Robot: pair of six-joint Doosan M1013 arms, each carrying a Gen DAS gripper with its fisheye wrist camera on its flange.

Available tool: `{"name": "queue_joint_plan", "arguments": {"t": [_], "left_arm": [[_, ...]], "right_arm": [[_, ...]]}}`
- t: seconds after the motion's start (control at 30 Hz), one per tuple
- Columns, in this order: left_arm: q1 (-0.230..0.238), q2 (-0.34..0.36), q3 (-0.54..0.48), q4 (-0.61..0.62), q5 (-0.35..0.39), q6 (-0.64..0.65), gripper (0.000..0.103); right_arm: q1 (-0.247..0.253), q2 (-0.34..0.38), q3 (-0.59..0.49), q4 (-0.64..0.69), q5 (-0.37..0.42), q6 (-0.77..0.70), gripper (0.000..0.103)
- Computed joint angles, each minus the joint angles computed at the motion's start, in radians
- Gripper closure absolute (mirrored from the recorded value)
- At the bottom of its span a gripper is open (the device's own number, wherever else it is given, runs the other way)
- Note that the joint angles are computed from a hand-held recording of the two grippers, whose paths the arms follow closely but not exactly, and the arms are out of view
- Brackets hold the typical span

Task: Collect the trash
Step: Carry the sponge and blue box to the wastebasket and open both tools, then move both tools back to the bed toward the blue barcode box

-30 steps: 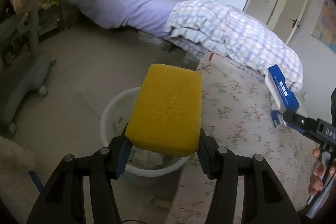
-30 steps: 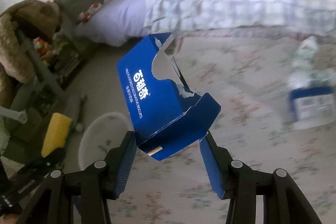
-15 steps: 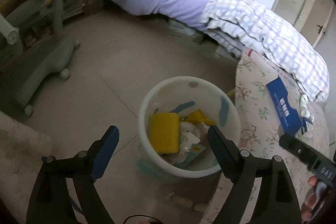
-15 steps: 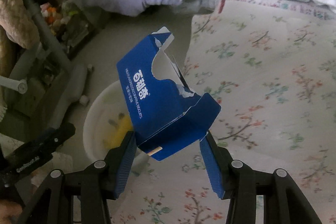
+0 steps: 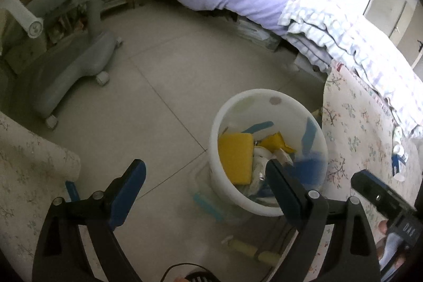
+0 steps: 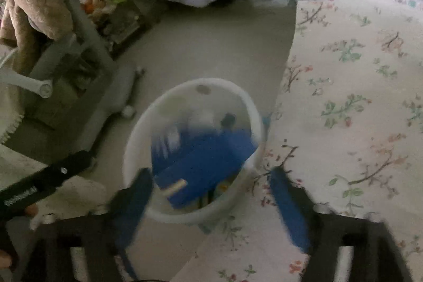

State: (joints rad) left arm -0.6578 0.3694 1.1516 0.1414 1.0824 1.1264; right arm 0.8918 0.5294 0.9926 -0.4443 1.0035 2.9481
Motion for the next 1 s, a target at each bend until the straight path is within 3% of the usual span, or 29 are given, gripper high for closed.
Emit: {"name": "queue_joint_plan", "arguments": {"t": [0.3, 0.47, 0.6, 0.67, 0.77, 0.87, 1.0], "left_arm": [[-0.024, 0.011, -0.041, -0.048, 0.024, 0.035, 0.01], [-0.048, 0.019, -0.077, -0.1, 0.006, 0.04, 0.01], [-0.075, 0.033, -0.112, -0.148, 0.004, 0.04, 0.007], [-0.09, 0.041, -0.128, -0.169, -0.001, 0.039, 0.0], [-0.118, 0.058, -0.157, -0.177, 0.005, 0.043, 0.0], [-0.152, 0.075, -0.187, -0.161, 0.02, 0.059, 0.0], [-0.186, 0.091, -0.215, -0.15, 0.038, 0.091, 0.0]], "right_arm": [[0.013, -0.039, 0.016, -0.063, 0.16, 0.077, 0.016], [0.036, -0.099, 0.065, -0.128, 0.25, 0.133, 0.015], [0.055, -0.161, 0.134, -0.181, 0.309, 0.223, 0.011], [0.061, -0.194, 0.169, -0.183, 0.35, 0.264, 0.011], [0.067, -0.228, 0.197, -0.176, 0.416, 0.291, 0.01], [0.08, -0.271, 0.249, -0.2, 0.439, 0.313, 0.002], [0.085, -0.313, 0.306, -0.195, 0.477, 0.325, 0.002]]}}
